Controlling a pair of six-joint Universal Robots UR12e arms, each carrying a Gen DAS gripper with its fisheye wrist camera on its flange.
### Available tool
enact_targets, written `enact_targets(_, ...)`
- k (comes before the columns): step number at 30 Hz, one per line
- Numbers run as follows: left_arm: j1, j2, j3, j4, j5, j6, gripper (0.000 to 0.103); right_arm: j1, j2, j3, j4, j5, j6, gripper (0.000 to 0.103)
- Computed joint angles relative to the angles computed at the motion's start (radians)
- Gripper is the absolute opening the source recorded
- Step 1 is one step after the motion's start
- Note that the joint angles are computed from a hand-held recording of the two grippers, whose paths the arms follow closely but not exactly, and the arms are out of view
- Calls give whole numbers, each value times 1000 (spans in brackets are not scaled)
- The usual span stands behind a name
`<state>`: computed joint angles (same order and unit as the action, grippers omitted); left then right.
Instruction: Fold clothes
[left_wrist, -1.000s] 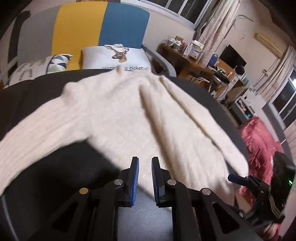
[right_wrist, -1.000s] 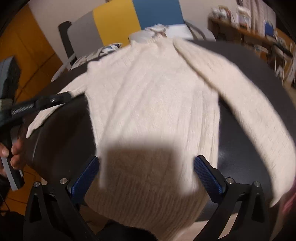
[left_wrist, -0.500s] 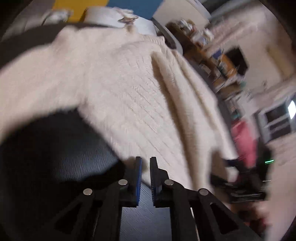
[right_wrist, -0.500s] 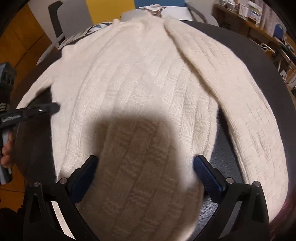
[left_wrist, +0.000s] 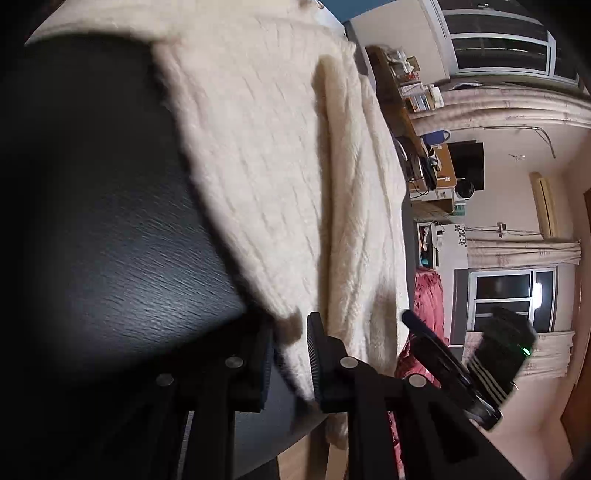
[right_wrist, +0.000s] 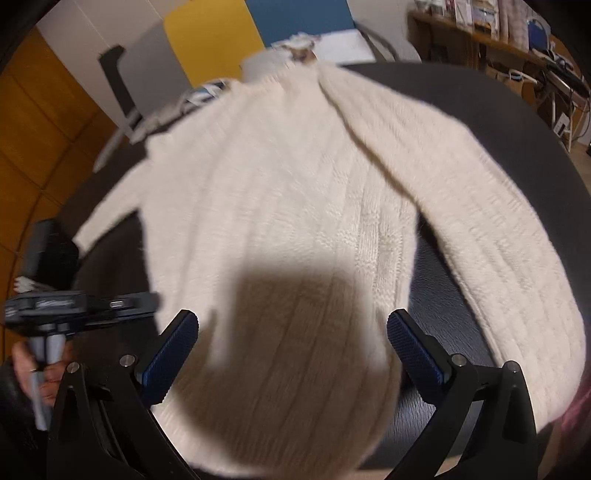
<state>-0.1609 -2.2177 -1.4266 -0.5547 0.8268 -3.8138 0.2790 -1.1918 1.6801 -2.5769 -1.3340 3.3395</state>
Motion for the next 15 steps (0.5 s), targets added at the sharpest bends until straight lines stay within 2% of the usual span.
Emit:
enact_targets(2,-4,-8,7,16,14,-29,13,1,-20,20,-29,8,-25,103)
enact_targets(3,-6,-8,7,16,33,-31,6,3,-23,22,-39,12,-40,103)
enact_targets(5,-16,-14,24,14,89,-1,4,9,-23,20,-50,15,-66,103)
enact_targets(7,-22,-2,25,12,157,52,4,31,-5,-7,-24,-57,-111,103)
enact_targets(9,-12,30,-4,43,186,94,4,57,20,-45,32,-154,-169,103)
enact_targets(10,-5,44,-15,38,202,132,4,74,41,-74,92,-235,-193,103)
enact_targets(11,1,58,-23,24,222,175,4,78,60,-97,154,-276,-204,103)
enact_targets(12,7,65,-24,-2,236,212,4,75,68,-105,174,-275,-186,103)
enact_targets(13,14,67,-21,-47,247,246,3,61,68,-98,162,-231,-150,103)
enact_targets(15,18,71,-29,-77,310,248,0,42,67,-89,158,-178,-117,103)
